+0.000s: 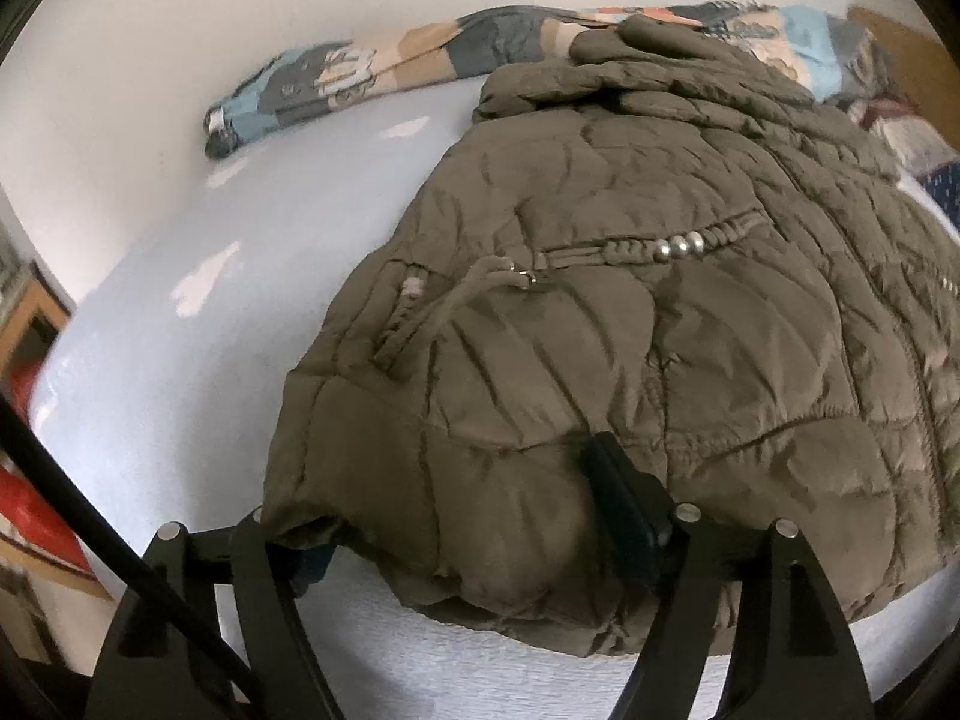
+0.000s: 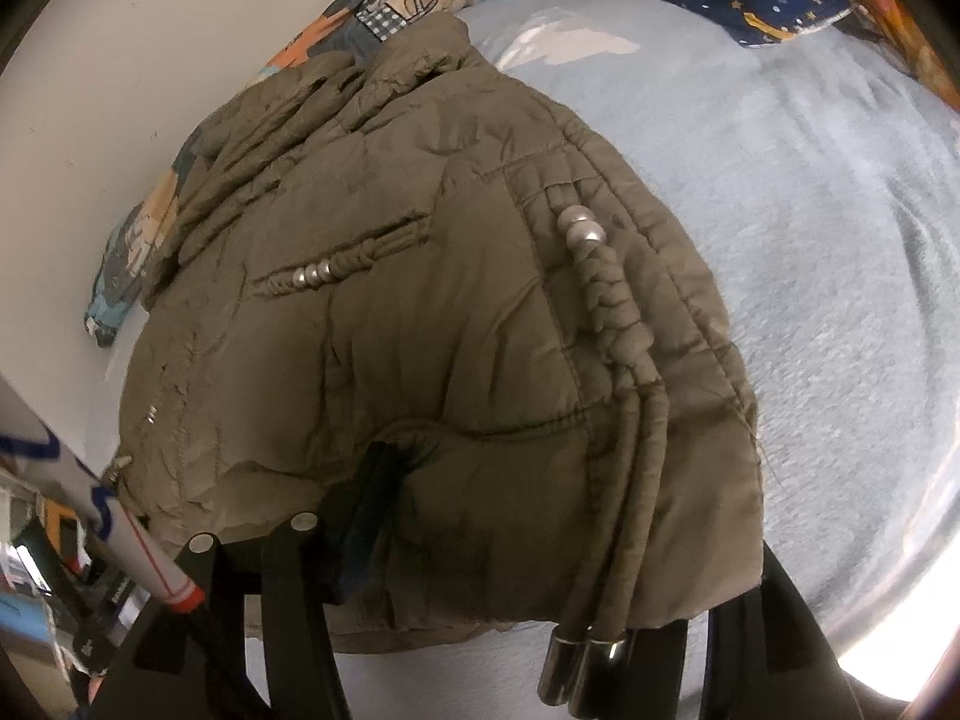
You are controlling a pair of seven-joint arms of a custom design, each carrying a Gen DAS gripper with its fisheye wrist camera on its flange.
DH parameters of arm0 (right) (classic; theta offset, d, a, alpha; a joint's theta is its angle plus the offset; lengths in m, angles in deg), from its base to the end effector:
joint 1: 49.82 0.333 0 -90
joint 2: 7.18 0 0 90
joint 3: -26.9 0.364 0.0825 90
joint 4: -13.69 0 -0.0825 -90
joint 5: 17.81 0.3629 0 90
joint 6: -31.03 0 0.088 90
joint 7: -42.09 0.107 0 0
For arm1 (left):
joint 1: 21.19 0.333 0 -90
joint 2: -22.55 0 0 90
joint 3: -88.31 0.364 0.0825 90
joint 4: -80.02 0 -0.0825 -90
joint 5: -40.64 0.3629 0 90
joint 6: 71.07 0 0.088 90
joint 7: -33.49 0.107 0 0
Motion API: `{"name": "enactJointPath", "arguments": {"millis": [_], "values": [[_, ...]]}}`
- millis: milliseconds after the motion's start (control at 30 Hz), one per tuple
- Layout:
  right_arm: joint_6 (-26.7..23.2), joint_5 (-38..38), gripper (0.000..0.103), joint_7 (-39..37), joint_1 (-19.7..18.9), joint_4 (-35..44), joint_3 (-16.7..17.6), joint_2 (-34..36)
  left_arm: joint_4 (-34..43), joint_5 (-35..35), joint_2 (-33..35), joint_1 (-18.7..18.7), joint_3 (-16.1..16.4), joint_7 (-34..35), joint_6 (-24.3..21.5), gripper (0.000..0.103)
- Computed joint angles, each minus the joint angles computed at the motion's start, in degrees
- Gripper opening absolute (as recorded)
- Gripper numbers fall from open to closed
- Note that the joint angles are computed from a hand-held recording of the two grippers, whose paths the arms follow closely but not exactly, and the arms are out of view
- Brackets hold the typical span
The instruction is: Fold large clothes
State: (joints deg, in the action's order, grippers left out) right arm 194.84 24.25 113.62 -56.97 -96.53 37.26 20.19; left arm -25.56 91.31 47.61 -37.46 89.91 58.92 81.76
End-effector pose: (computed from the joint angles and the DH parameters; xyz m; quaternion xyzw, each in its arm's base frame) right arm 0.6630 -0.0134 0.3408 -0.5570 0.7767 -0.0332 0.2922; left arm 0.6445 -0.1947 0.3798 -0.7153 0.6210 -0.1463 0.2850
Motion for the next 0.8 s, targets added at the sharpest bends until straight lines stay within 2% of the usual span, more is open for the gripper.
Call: {"name": "enactJointPath", "arguments": {"millis": [67, 100, 167, 233, 333, 500, 600, 633, 700, 800], "values": [[-0.9, 2.4, 0.062, -1.2, -1.7, 0.3, 1.4, 0.2, -0.2, -0.8, -0.1, 0.5, -0.4, 1.1, 0.5, 0.073], [-1.0, 3.2, 0.06, -1.7, -2.0, 0.3, 1.6, 0.2, -0.4, -0.9, -0.2, 0.6, -0.5, 1.5, 1.3, 0.065], [-0.8, 2.8, 0.051, -1.1, -1.0, 0.0, 0.5, 0.0, -0.6, 0.5, -0.5, -0.1, 0.2, 1.1, 2.0, 0.055], [-0.5, 4.1, 0.038, -2.4, -1.6, -0.2, 1.2, -0.2, -0.7, 2.8, -0.7, -1.0, 0.7, 0.4, 2.1, 0.043], [0.2, 5.5, 0.034, -4.1, -1.6, -0.6, 1.6, -0.7, -0.7, 4.3, -0.9, -1.0, 0.7, -0.4, 2.5, 0.037], [1.3, 4.2, 0.032, -4.3, -0.1, -1.1, 0.3, -1.2, -1.0, 5.0, -1.0, -0.6, 0.4, -0.4, 2.6, 0.038], [1.6, 3.4, 0.032, -3.9, 0.1, -1.3, 0.2, -1.3, -0.6, 5.4, -0.6, -0.9, 0.3, -0.9, 1.3, 0.046], [1.5, 3.9, 0.034, -4.1, -0.4, -1.3, 0.6, -1.3, -0.3, 5.1, -0.4, -0.9, 0.2, -0.9, 0.6, 0.057], [0.9, 5.1, 0.041, -4.9, -1.3, -1.2, 1.3, -1.1, 0.0, 4.2, 0.0, -0.6, -0.1, -1.2, 0.0, 0.065], [0.3, 8.2, 0.05, -6.2, -2.6, -0.5, 2.4, -0.2, -0.2, 0.9, 0.2, 1.1, -0.9, -0.3, 2.0, 0.065]]}}
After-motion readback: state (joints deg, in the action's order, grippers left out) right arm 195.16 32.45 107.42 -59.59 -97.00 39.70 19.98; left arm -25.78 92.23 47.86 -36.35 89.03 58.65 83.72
